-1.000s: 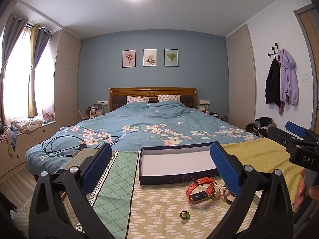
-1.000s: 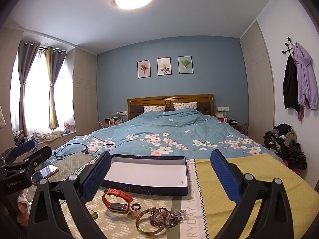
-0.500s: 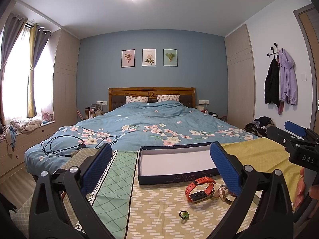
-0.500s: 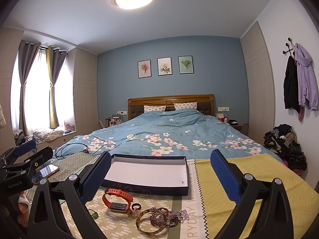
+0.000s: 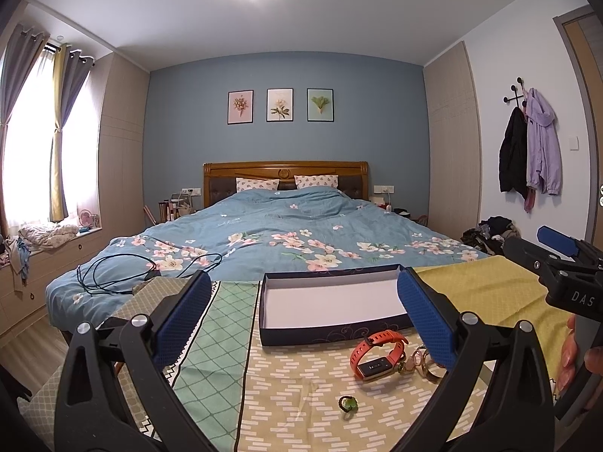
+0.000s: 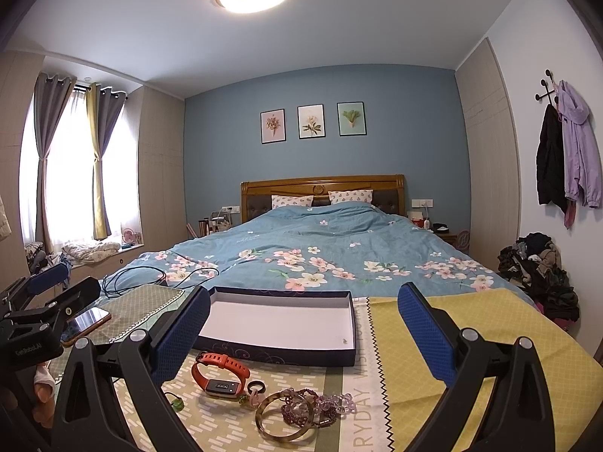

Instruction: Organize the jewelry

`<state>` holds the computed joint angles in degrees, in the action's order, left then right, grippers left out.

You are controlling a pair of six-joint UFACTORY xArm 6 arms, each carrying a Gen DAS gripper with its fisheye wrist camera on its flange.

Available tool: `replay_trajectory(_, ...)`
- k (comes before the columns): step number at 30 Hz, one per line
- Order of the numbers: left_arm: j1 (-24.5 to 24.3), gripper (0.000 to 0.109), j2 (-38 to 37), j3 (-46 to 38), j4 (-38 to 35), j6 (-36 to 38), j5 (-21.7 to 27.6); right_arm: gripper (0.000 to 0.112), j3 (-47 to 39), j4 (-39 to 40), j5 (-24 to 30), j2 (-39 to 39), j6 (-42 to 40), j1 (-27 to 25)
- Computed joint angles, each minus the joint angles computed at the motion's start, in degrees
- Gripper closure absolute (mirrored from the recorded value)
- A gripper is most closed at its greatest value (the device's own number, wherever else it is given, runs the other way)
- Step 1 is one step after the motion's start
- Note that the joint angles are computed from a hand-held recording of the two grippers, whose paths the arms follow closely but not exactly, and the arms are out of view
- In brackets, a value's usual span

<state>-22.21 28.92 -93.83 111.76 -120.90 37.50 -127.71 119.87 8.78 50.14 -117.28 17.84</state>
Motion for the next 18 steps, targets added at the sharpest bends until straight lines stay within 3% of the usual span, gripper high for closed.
replay_trajectory(18,0.19,0.011,0.28,-0.44,-0.77,0.54,-0.15,0.016,1.01,-3.63,0.66,-0.5,3.71,-0.23)
